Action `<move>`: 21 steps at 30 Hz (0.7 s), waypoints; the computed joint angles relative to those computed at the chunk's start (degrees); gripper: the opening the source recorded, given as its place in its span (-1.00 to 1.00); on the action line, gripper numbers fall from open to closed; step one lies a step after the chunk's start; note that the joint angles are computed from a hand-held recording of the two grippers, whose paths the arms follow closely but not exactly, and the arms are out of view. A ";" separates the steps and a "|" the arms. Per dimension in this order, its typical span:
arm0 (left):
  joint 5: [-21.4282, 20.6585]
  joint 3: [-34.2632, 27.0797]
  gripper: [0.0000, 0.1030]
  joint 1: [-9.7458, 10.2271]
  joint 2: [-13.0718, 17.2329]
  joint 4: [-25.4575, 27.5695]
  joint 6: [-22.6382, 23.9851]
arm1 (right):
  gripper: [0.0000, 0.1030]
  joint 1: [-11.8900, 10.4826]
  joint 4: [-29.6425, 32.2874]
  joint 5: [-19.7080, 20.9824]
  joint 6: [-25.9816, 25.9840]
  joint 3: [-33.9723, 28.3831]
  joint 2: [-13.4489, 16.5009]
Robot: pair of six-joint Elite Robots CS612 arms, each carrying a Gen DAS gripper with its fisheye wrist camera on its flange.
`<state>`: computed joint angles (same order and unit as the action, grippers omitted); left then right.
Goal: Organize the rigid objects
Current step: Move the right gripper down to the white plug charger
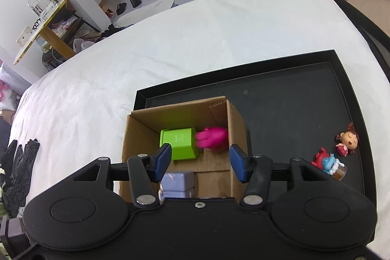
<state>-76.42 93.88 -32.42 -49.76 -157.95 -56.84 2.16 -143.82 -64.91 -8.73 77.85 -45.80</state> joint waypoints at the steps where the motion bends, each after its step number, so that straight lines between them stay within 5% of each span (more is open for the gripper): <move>1: 0.02 -0.01 -0.74 0.00 -0.03 0.07 0.00 | 0.05 -0.10 0.37 0.08 -0.19 -0.02 -0.07; 21: 0.97 -0.25 -0.74 -0.28 0.03 0.89 -0.35 | 0.34 -3.40 1.82 -0.01 -3.52 2.33 -2.16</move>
